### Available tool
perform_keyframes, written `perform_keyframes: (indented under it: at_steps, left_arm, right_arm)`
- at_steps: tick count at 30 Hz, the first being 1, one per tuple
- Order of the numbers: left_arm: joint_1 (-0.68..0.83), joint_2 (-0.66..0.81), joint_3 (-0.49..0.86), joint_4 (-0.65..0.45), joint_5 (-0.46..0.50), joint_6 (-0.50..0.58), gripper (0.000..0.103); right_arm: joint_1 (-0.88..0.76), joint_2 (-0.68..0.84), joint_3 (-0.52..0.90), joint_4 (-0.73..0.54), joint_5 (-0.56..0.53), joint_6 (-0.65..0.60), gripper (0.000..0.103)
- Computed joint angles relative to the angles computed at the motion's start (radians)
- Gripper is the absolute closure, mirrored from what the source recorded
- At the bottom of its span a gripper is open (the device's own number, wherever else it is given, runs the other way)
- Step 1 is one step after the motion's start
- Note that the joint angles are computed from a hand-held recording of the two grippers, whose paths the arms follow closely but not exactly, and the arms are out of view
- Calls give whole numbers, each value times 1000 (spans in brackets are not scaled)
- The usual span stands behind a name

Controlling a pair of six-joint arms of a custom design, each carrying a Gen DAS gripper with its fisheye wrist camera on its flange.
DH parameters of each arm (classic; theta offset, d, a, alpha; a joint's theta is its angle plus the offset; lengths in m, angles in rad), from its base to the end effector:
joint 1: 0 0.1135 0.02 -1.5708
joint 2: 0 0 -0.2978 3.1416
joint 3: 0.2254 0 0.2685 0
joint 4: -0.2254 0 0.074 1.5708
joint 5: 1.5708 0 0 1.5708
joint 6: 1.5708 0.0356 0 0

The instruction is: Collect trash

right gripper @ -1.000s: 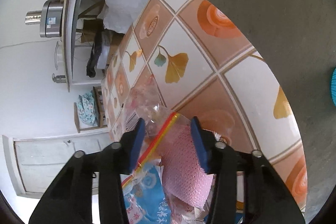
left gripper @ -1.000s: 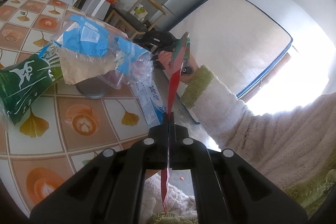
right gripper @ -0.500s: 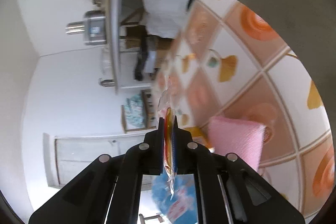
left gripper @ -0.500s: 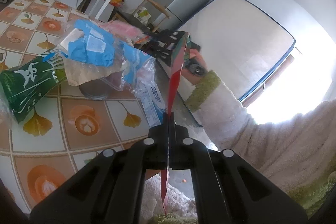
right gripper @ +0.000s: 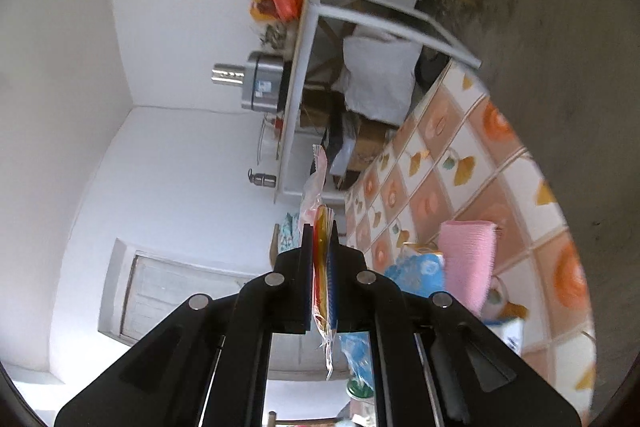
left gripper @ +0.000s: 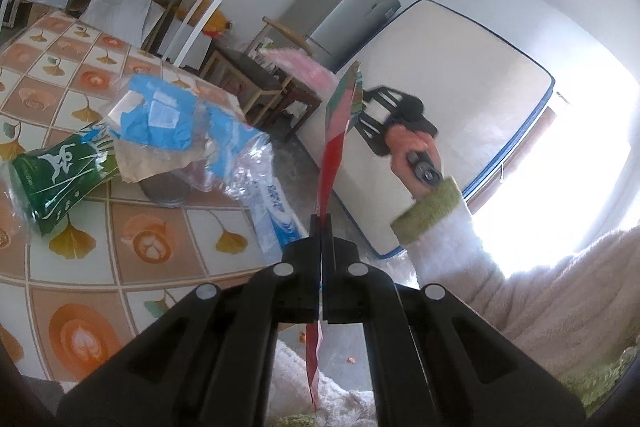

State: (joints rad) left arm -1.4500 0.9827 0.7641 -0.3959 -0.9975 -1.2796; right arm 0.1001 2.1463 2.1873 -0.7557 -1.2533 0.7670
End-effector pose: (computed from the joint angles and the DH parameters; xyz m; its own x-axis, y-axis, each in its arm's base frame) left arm 0.0537 -0.1945 0.3093 -0.4565 -0.5510 -0.6986 0.0643 0.7627 -0.6436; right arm 0.4995 0.0842 0.3782 -0.9866 0.1187 -0.1117 -0.0839 0.2175 0.9724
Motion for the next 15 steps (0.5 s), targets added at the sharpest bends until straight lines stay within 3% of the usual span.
perform_keyframes:
  at_steps: [8,15]
  left_arm:
    - [-7,73,85,-3,-27,24,103]
    - [79,128,168,53,50,141,103]
  right_arm:
    - [-188,-145,-150,-279,-16,-353,97]
    - [-348,-202,-259,-460,-15,-599,97]
